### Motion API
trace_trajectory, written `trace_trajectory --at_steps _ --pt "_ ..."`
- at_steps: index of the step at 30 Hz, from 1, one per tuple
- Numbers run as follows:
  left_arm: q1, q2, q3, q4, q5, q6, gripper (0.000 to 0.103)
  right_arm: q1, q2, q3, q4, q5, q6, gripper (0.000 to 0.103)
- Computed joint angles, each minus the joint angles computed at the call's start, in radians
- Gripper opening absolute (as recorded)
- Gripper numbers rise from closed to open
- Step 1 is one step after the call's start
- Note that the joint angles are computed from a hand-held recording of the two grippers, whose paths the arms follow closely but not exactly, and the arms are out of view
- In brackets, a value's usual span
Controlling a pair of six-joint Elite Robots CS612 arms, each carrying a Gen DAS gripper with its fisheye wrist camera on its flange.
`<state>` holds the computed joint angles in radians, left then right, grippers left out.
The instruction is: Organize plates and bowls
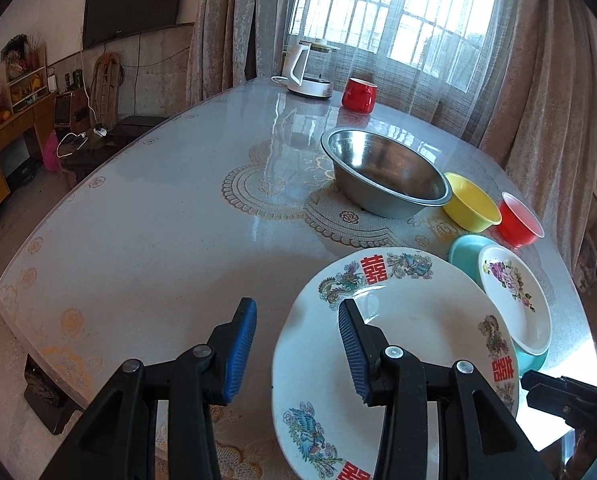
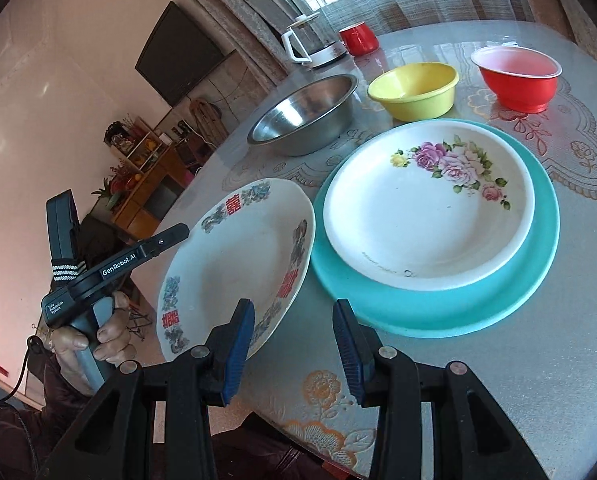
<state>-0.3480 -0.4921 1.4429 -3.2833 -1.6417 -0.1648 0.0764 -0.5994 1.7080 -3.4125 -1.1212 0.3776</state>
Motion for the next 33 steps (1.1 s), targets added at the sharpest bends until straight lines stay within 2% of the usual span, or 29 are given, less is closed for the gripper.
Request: trace_trajectory --at_steps 2,6,10,17,23,26,29,33 --pt "0.003 0.005 -0.009 0.015 0.011 -0.007 0.044 0.008 0.006 -0.014 0.024 0.003 -0.011 0.041" --pt "0.018 0.018 -0.030 0.035 -0.037 -0.015 0.044 0.020 0.015 -0.039 0.070 -0.007 -0.038 0.041" --pt "0.019 0.030 -0.048 0.051 -0.068 0.023 0.044 0.032 0.019 -0.060 0.103 -0.046 -0.057 0.041" --pt "0.015 0.044 -0.068 0.056 -0.108 0.081 0.044 0.062 0.020 -0.088 0.141 -0.140 -0.146 0.043" --pt "0.031 0.063 -0.108 0.106 -0.208 0.124 0.044 0.080 0.028 -0.098 0.150 -0.184 -0.190 0.044" --pt "0.034 0.067 -0.121 0.135 -0.238 0.135 0.044 0.078 0.027 -0.093 0.137 -0.180 -0.186 0.044" --pt "0.029 0.067 -0.124 0.148 -0.233 0.161 0.044 0.078 0.031 -0.092 0.121 -0.177 -0.184 0.044" --pt "0.025 0.072 -0.135 0.158 -0.230 0.165 0.048 0.067 0.038 -0.090 0.092 -0.135 -0.148 0.044"
